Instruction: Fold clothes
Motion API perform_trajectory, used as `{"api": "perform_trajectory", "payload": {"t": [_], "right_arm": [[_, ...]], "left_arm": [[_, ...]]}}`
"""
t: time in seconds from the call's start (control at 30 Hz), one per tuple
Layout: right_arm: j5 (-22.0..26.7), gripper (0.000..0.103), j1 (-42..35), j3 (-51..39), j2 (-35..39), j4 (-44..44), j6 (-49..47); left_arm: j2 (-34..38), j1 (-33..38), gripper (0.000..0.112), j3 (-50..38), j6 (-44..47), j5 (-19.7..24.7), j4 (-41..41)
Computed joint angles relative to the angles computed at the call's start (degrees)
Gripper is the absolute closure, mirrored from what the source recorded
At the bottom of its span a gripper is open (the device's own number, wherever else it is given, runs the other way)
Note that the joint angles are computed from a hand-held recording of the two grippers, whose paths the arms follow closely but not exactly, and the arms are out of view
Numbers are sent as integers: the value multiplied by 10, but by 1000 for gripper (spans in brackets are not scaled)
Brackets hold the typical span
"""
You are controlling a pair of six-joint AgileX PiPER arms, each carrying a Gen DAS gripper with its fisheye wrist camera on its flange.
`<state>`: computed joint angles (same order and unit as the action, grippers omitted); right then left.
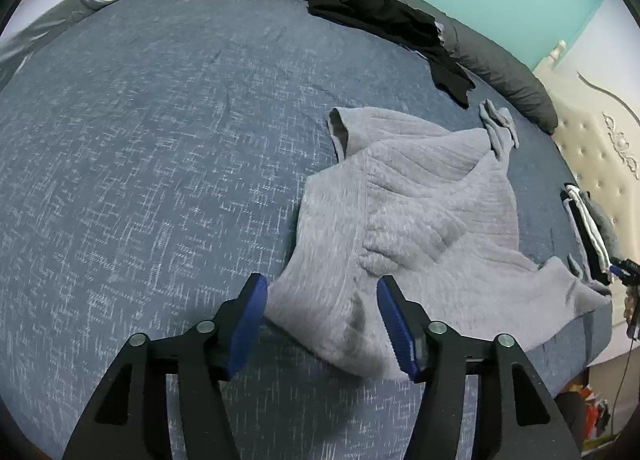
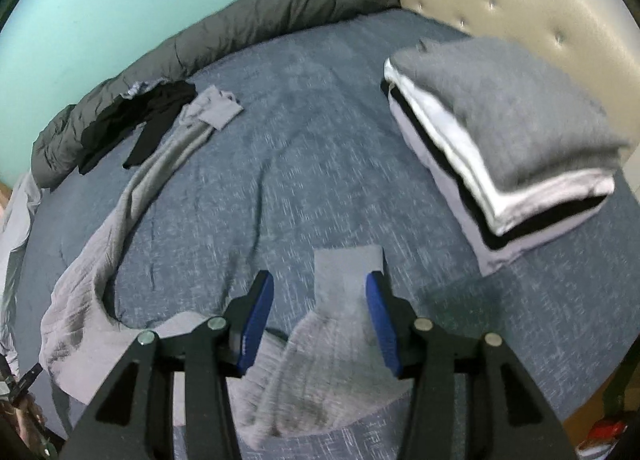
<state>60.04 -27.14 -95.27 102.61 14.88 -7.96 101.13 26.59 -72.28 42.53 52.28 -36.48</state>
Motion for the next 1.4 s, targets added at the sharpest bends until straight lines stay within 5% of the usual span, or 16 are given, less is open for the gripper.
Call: {"api": "perform_trajectory", "payload": {"t": [0.17,0.37,0.43,0.5,0.57,0.7,1.17,1.4], "right_arm": [[-5,54,17,14,28,-22,4],[-24,54,34,24,49,-32,10],[-29,54,39,25,54,-35,11],[-31,54,39,25,57,-32,12],[-31,54,40,23,59,-32,13],[-31,54,43,22,58,-37,17],[-4,54,72,-16,46,-15,30],[36,53,99,-8,70,-31,38]], "left_arm": [[25,-27,47,-15,-27,-27,29],[70,-34,48,-41,-8,1,13],[77,-39,65,-45,5,8,11],[81,-46,96,-47,22,15,7],[66,-60,102,-37,31,-1,15],[34,-65,104,-53,21,-19,42],[130,42,105,-385,-54,126,98],[127,50,104,-303,-33,88,103]]}}
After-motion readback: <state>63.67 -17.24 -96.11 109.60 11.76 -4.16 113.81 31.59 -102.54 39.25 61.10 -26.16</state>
